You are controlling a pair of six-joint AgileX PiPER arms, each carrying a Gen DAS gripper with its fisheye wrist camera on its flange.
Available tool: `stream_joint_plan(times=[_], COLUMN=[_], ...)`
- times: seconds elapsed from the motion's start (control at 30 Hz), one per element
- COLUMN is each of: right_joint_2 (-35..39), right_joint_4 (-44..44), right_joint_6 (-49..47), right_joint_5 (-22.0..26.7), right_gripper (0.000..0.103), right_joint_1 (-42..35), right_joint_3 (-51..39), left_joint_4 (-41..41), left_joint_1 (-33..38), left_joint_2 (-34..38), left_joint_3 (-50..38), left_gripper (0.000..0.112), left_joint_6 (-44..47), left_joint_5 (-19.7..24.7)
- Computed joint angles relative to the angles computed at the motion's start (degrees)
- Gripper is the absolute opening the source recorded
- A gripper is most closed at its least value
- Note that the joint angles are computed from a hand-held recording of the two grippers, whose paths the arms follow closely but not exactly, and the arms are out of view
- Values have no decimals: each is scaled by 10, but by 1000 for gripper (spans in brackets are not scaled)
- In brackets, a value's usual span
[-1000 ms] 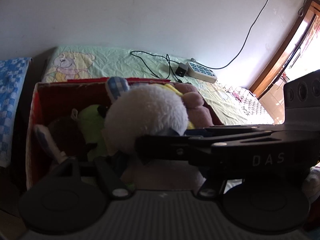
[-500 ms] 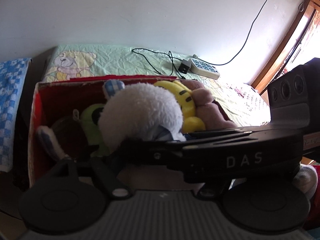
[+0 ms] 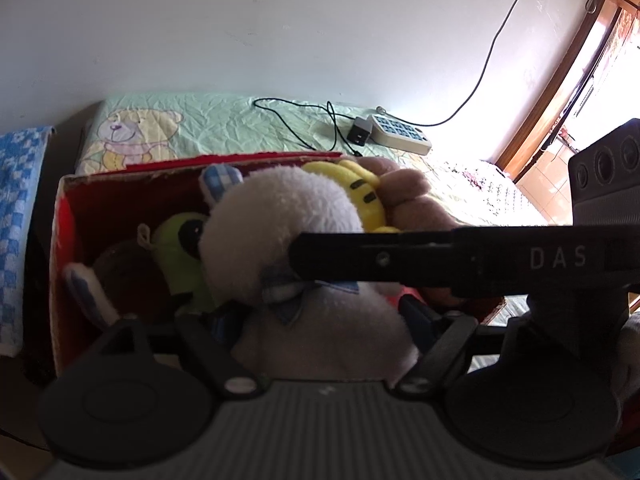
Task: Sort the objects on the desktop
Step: 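Settle the white bunny in the box and open the right gripper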
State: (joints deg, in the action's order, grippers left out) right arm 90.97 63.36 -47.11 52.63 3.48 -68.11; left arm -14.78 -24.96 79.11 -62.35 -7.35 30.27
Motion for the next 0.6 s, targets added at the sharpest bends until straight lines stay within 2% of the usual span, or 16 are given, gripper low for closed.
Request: stream_joint_plan(times=[0.17,0.23,0.33,0.43,0.6], right_joint_2=[-15,-14,-14,-5,43], right_joint_4=[-35,-46,-56,-61,-15], right_joint_6=[13,13,9,16,28], right_joint_5=[-50,-53,-51,-37,30], right_gripper=[48,47,46,46,50], right_joint_1=[18,16,12,13,6], right_joint_3=[6,4,6,1,-27], left_joint_4=[20,42,92,85,62], left_joint_1=[-13,-25,-44,-39,-16], left_joint_2=[21,28,34,30,9], left_joint_3=[-19,-23,-24,-19,-9], left_gripper=[83,88,88,88,88], left_joint_6=[-10,-24,-59,-55,-40], left_joint_5=[0,-5,-9,-5,14])
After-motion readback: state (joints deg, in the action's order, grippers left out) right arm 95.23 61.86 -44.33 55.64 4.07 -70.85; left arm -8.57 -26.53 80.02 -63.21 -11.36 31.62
